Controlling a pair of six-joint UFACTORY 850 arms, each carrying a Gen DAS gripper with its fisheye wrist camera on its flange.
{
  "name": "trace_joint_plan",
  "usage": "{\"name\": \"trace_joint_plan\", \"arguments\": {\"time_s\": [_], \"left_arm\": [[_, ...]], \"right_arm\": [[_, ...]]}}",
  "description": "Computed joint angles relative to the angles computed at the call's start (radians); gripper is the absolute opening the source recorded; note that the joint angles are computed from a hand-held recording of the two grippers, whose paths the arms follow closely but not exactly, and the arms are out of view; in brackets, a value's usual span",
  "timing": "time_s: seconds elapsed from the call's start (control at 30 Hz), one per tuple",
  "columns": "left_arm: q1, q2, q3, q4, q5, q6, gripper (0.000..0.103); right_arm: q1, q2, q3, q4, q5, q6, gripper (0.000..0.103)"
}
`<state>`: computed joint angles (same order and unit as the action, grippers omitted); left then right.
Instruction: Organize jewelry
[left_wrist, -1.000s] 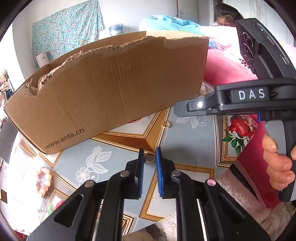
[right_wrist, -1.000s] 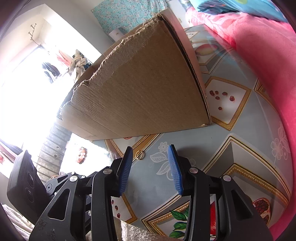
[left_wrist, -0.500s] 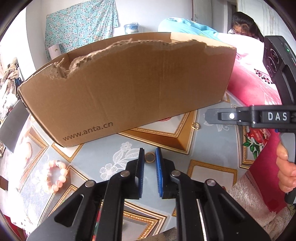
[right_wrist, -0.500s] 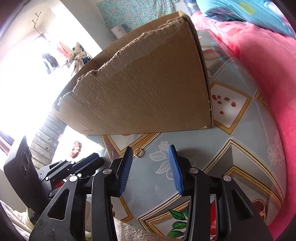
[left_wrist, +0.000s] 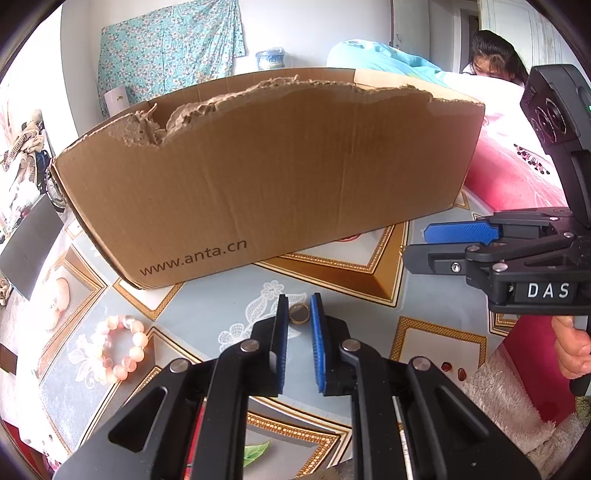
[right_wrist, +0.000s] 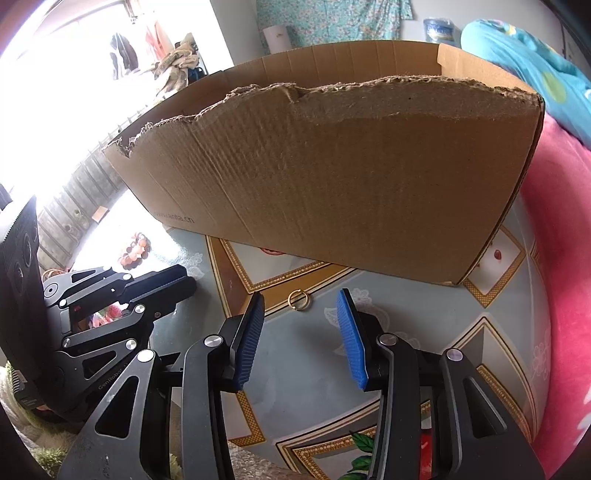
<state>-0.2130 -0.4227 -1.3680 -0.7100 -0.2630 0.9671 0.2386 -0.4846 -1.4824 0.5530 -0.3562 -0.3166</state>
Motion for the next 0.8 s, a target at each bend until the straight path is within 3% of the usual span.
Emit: {"name": "trace_joint_plan", "arguments": {"time_s": [0.43,0.67,0.8], "left_arm": [[0.0,0.002,0.004,-0.01,-0.001,0.007,0.011],[0.0,0.003,0.005,-0.011,0.0,0.009,0.011],[-0.001,0.003,0.005,-0.008,0.001,0.005,0.012]], "right_arm": [[-0.019,-0.039,-0.037,0.419,-0.138,-0.314,0.04],[-0.014,-0.019,-0.021,0.325,-0.078,-0.252,0.04],[0.004,-0.023,-0.035,0.097,-0.025,-0.094,0.034]]}}
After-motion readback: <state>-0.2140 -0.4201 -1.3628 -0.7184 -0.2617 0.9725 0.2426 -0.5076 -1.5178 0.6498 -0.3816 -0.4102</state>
